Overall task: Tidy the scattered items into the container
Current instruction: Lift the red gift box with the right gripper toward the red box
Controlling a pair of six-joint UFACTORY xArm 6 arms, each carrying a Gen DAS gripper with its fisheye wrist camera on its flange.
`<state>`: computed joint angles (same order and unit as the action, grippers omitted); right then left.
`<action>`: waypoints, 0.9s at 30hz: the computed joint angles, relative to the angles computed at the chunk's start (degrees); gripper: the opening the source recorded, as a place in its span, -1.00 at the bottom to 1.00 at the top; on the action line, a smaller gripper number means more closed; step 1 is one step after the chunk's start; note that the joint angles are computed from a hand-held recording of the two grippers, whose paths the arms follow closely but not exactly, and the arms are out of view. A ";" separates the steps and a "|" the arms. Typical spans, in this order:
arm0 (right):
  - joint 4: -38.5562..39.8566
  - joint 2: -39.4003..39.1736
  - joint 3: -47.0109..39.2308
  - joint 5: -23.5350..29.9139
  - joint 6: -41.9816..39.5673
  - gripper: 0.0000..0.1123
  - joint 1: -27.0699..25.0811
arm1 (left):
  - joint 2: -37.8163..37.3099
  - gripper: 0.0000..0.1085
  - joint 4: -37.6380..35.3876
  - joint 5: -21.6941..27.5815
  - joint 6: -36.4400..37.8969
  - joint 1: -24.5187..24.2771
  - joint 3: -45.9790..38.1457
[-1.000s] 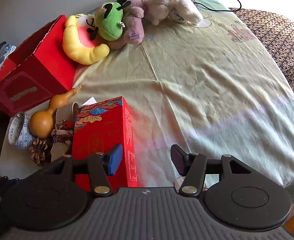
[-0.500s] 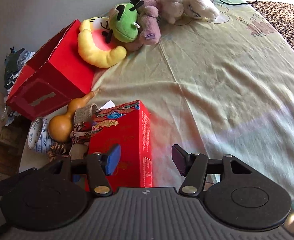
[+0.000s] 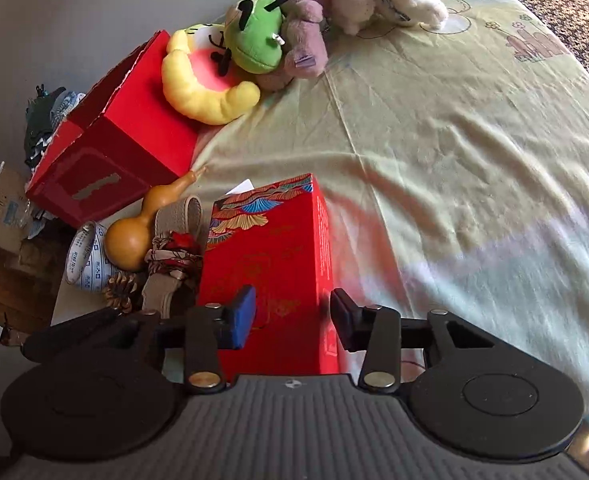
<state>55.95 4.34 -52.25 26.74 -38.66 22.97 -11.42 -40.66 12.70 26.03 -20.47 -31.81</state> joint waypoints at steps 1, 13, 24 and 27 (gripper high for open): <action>-0.12 -0.47 0.64 -0.19 -0.21 -0.19 -0.25 | 0.51 0.83 -0.68 0.06 1.21 -0.56 -0.45; -1.59 2.66 -2.03 -2.93 -1.59 0.09 0.56 | 3.46 0.84 8.64 -4.35 -4.23 -0.73 -1.31; 0.27 7.16 -7.52 8.04 -1.95 0.36 -2.33 | 5.11 0.83 -17.62 -4.36 17.38 -2.40 -3.30; -0.81 6.10 -6.66 6.89 -4.24 0.34 -1.71 | 5.17 0.83 -17.94 -4.33 18.10 -2.55 -3.39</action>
<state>55.14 10.44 -58.90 33.63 -42.90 21.25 -6.25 -58.60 8.37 44.13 -23.03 -35.20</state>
